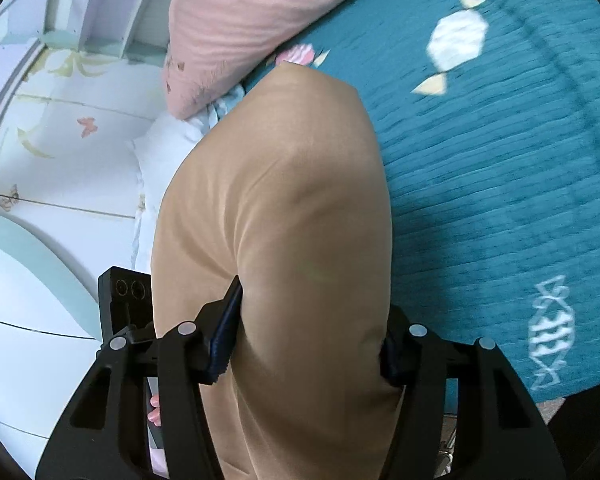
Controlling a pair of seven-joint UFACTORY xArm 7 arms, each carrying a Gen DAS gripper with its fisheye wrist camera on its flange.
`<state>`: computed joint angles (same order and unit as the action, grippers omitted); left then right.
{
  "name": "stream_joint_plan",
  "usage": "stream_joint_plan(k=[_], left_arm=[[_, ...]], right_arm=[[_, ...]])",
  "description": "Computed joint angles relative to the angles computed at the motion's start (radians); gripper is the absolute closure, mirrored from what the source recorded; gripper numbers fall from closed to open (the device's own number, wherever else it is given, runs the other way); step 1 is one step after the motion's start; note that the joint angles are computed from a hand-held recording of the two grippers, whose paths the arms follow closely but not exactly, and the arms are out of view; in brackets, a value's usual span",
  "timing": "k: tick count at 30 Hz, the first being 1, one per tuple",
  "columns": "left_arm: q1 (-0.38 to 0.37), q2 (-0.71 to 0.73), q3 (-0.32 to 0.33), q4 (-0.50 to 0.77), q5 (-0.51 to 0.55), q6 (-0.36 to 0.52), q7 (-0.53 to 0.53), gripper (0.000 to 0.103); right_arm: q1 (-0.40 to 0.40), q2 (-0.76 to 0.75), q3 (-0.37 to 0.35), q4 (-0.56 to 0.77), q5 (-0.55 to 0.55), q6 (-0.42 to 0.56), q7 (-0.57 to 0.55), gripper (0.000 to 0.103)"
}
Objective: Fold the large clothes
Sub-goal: 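Lift the tan bundle with both tools and carry it along the bed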
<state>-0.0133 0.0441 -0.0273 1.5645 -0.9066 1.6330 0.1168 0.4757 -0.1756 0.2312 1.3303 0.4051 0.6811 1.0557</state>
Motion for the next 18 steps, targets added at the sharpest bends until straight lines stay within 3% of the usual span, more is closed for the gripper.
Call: stream_joint_plan(k=[8,18], left_arm=[[-0.120,0.010,-0.082,0.077,0.022,-0.066,-0.082,0.039],[-0.318,0.120,-0.195,0.219,0.084,-0.220,-0.226,0.039]], right_arm=[[-0.031,-0.257,-0.044,-0.200,0.010,0.015,0.008,0.049],[-0.115,-0.620,-0.158,-0.404,-0.016,0.192,-0.056,0.049]])
